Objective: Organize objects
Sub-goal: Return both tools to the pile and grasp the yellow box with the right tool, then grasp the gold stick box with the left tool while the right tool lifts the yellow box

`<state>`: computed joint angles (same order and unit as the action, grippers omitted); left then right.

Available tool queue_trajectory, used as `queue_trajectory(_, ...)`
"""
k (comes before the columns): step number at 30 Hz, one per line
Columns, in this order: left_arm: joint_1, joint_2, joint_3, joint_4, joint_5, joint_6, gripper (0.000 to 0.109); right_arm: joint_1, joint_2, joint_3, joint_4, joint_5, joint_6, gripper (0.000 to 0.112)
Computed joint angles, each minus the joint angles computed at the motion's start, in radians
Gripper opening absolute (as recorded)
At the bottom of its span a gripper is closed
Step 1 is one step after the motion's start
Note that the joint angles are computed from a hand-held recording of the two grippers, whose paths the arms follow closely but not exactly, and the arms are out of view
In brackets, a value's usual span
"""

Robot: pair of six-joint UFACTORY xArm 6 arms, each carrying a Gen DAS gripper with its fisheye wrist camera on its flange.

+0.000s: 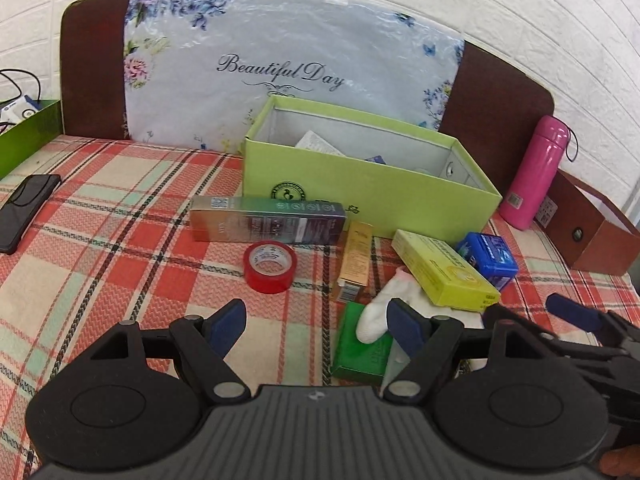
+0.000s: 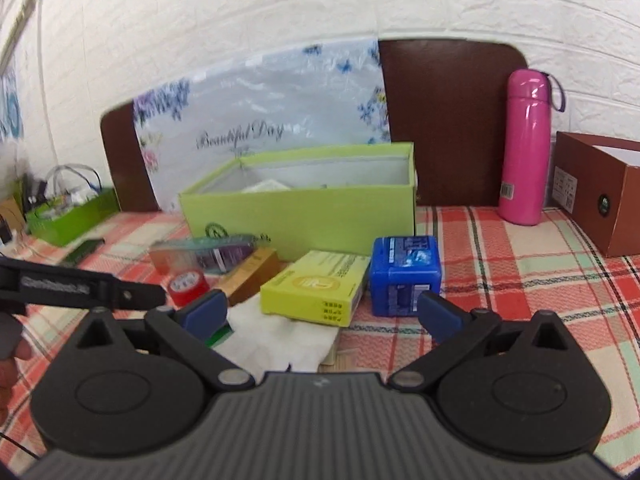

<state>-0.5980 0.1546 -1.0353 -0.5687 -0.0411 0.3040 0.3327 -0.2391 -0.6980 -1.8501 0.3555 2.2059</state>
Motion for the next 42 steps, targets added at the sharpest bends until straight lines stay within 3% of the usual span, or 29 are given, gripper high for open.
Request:
queue_trajectory(4, 0.01, 0.008, -0.012, -0.004, -0.003, 0.001, 0.08, -0.007, 0.099, -0.087, -0.011, -0.012, 0.028, 0.103)
queue_trajectory(7, 0.002, 0.027, -0.042, -0.09, 0.003, 0.089, 0.08, -0.027, 0.182, -0.156, 0.071, -0.038, -0.058, 0.1)
queue_trajectory(10, -0.01, 0.065, -0.1, -0.207, 0.017, 0.216, 0.08, -0.04, 0.245, -0.194, 0.212, -0.039, -0.195, 0.071)
queue_trajectory(13, -0.007, 0.127, -0.193, -0.302, 0.06, 0.327, 0.08, -0.043, 0.223, -0.173, 0.076, -0.046, -0.046, 0.07)
queue_trajectory(15, 0.005, 0.182, -0.263, -0.282, 0.1, 0.315, 0.079, -0.036, 0.198, -0.149, 0.046, -0.032, -0.019, 0.07)
queue_trajectory(18, 0.017, 0.265, -0.363, -0.217, 0.152, 0.266, 0.072, -0.041, 0.164, -0.123, 0.023, -0.043, 0.007, 0.07)
queue_trajectory(21, 0.028, 0.339, -0.448, -0.073, 0.202, 0.14, 0.058, -0.038, 0.127, -0.094, 0.009, -0.047, 0.015, 0.07)
queue_trajectory(23, 0.039, 0.38, -0.504, -0.009, 0.256, 0.078, 0.035, -0.033, 0.093, -0.067, -0.008, -0.048, 0.029, 0.069)
queue_trajectory(25, 0.048, 0.394, -0.527, -0.018, 0.293, 0.087, 0.027, -0.029, 0.046, -0.032, -0.03, -0.049, 0.045, 0.069)
queue_trajectory(31, 0.06, 0.214, -0.341, -0.303, 0.293, 0.372, 0.024, -0.036, -0.166, 0.144, -0.031, -0.08, 0.023, 0.068)
queue_trajectory(34, 0.064, 0.079, -0.193, -0.431, 0.302, 0.514, 0.024, -0.032, -0.264, 0.248, 0.122, -0.07, -0.149, 0.068)
queue_trajectory(40, 0.078, -0.11, 0.046, -0.391, 0.343, 0.534, 0.024, 0.029, -0.427, 0.44, 0.511, -0.018, -0.49, 0.069)
queue_trajectory(42, 0.068, -0.124, 0.088, -0.331, 0.312, 0.478, 0.025, 0.064, -0.453, 0.462, 0.543, 0.034, -0.486, 0.084)
